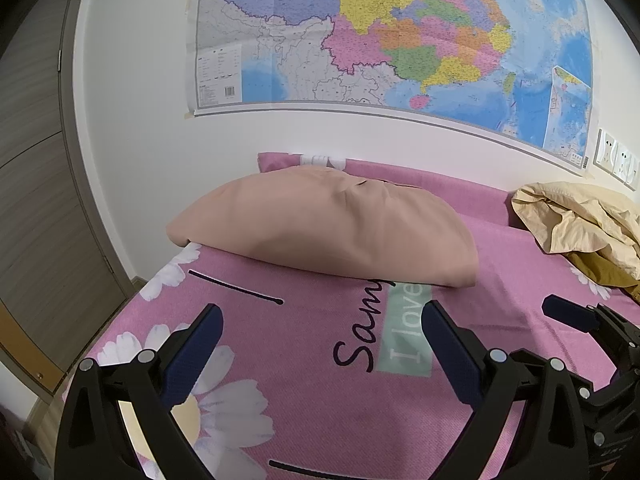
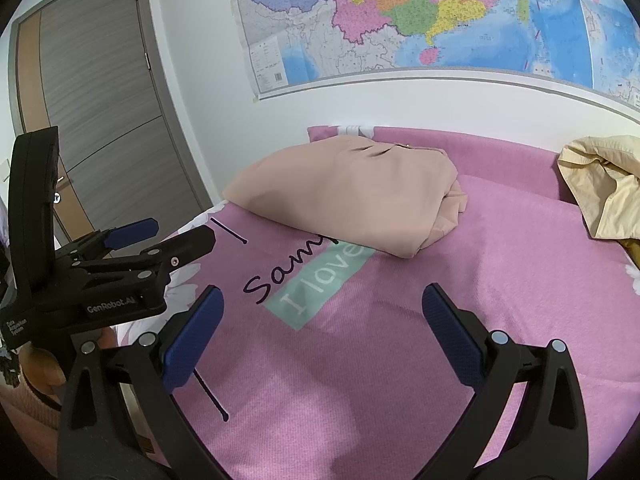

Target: Fold large clothes

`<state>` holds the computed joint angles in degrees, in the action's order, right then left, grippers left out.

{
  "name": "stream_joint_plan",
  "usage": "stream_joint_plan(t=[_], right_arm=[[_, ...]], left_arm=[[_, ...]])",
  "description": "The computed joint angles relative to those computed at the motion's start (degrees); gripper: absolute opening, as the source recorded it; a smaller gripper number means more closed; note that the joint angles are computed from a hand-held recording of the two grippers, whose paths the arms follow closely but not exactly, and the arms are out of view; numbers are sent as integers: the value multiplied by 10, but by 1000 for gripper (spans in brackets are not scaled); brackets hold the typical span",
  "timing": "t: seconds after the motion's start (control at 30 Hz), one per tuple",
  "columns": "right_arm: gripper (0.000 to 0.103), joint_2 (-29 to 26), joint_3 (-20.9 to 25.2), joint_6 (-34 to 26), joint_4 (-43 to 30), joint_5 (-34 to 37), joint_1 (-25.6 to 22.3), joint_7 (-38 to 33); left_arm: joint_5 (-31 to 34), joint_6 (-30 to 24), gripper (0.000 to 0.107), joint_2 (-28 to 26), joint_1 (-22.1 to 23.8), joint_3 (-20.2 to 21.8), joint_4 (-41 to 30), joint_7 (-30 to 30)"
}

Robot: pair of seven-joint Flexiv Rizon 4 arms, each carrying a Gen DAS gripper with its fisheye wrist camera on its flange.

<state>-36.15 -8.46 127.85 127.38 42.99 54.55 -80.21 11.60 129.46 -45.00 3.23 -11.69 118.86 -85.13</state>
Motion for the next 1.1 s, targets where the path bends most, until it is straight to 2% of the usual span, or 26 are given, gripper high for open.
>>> stream_joint_plan(t=[1.1], right_arm=[[98, -3, 10, 5, -2, 1, -8, -1]], left_arm=[[-2, -3, 96, 0, -1, 0, 2, 1]])
